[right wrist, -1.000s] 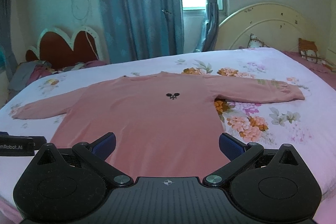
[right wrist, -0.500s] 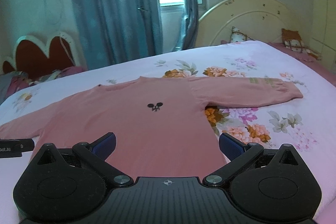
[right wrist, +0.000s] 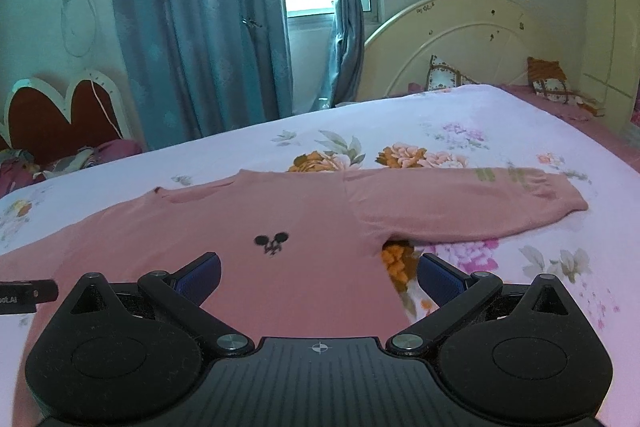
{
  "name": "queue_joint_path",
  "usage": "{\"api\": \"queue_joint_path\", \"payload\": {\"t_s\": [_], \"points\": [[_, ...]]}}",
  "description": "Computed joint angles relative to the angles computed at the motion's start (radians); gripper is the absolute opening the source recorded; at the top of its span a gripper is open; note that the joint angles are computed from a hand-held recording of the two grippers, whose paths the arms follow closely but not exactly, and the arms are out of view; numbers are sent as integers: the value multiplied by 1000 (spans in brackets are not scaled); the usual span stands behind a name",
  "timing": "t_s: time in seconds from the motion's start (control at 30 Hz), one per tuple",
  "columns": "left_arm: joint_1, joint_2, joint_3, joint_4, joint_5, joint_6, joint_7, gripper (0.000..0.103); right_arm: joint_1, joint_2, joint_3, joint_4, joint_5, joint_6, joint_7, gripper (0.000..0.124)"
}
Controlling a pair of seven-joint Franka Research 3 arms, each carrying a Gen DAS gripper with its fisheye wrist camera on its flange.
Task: Fold small clothes
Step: 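Grasp the sleeve cuff of the pink sweatshirt with the right gripper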
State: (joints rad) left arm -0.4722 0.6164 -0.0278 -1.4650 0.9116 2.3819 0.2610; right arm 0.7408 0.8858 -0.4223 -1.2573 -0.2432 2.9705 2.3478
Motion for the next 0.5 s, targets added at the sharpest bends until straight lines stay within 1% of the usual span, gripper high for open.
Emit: {"api": "queue_joint_path", "payload": {"t_s": [0.1, 0.13, 0.2, 0.27, 0.33, 0.47, 0.5], "points": [[6, 51, 0, 65, -16, 22, 13, 103, -81, 41, 65, 79, 26, -23, -63, 103], [3, 71, 4, 90, -20, 28, 14, 103, -103, 53, 77, 101, 34, -31, -78, 103], [0, 128, 4, 173, -55, 2, 47, 103, -144, 83, 98, 152, 52, -53, -103, 103], [-2, 189, 5, 264, -100, -25, 84, 102, -178, 102, 115, 182, 68, -65, -119, 102], [-9, 248, 14, 350, -138, -44, 102, 101, -214, 140, 126, 247, 79, -95, -139, 102], [-14, 333, 39, 460, -193, -5, 86, 101, -274, 222, 137, 389, 85, -153, -160, 102], [-15, 367, 41, 511, -213, -16, 94, 101, -291, 248, 142, 433, 86, -174, -165, 102]]}}
